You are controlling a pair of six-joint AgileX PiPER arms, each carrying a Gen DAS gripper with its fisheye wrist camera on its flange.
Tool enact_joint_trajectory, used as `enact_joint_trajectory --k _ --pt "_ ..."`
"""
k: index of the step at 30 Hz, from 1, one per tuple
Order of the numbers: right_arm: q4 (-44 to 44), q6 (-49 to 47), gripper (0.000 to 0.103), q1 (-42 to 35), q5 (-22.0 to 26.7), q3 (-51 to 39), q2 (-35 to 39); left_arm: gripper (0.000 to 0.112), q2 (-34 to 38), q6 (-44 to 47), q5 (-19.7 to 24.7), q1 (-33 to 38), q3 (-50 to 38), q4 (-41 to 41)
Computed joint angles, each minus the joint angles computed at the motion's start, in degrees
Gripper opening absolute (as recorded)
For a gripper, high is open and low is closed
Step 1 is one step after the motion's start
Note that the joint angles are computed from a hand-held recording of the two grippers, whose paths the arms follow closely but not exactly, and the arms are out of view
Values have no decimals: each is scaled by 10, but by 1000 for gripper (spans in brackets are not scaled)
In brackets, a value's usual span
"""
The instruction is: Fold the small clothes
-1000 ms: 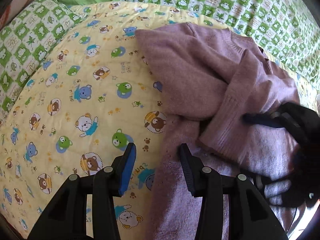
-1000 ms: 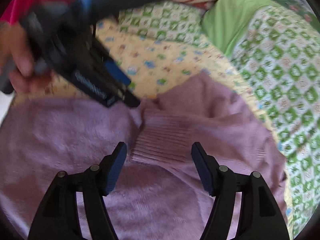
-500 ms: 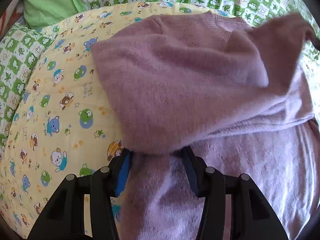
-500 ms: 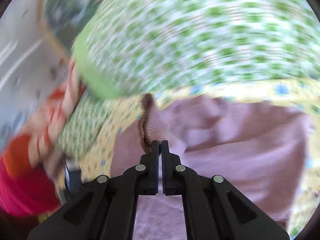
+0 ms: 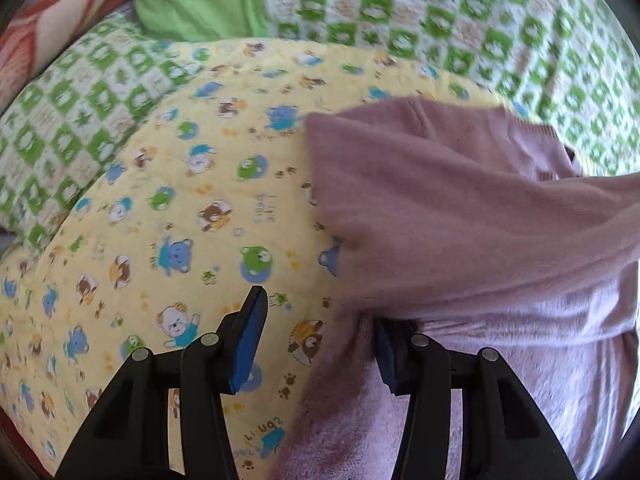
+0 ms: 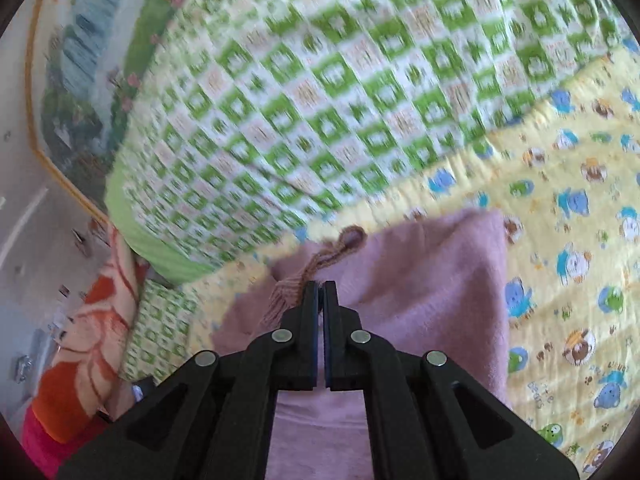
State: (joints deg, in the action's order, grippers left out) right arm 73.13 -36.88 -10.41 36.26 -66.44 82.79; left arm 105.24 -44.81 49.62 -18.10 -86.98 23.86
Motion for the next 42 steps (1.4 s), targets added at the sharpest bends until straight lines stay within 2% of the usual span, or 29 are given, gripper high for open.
enact_joint_trajectory --k 3,5,7,10,13,17,22,24,28,30,32,34,38,40,42 --pt "24 -20 2 -18 10 16 -17 46 2 -12 -8 7 22 -10" --pt "-20 -2 2 -13 -13 29 -8 39 6 -10 -5 9 35 -24" --pt "-67 29 2 -14 -25 52 24 39 8 -9 -17 17 46 -31" --pt "-93 43 2 -11 -43 87 50 39 3 -1 -22 29 45 -48" --pt "-44 0 2 -25 -41 113 32 39 1 5 -18 29 42 -50" --pt "-74 19 2 -37 -45 125 14 39 9 5 -21 30 39 -58" --pt "-237 138 3 7 -58 107 27 41 -2 19 -48 52 66 -100" --pt "-240 150 4 7 -49 102 31 42 -12 30 -57 60 80 -120" --pt "-342 258 5 12 -47 93 14 44 -35 90 -52 77 99 -167" --pt "-368 284 10 8 -46 100 -7 45 -56 121 -51 83 119 -180" --pt "-358 275 20 -3 -43 112 -30 45 -78 156 -42 88 137 -203" --pt "-347 267 35 -8 -41 113 -43 43 -107 191 -34 95 152 -234" --pt "-314 239 35 0 -44 95 -44 45 -123 220 -35 81 111 -252" --pt "-263 195 35 11 -40 72 -21 49 -87 244 -34 71 45 -280" --pt "-255 183 35 36 -41 38 10 49 -38 253 -31 59 -22 -292"
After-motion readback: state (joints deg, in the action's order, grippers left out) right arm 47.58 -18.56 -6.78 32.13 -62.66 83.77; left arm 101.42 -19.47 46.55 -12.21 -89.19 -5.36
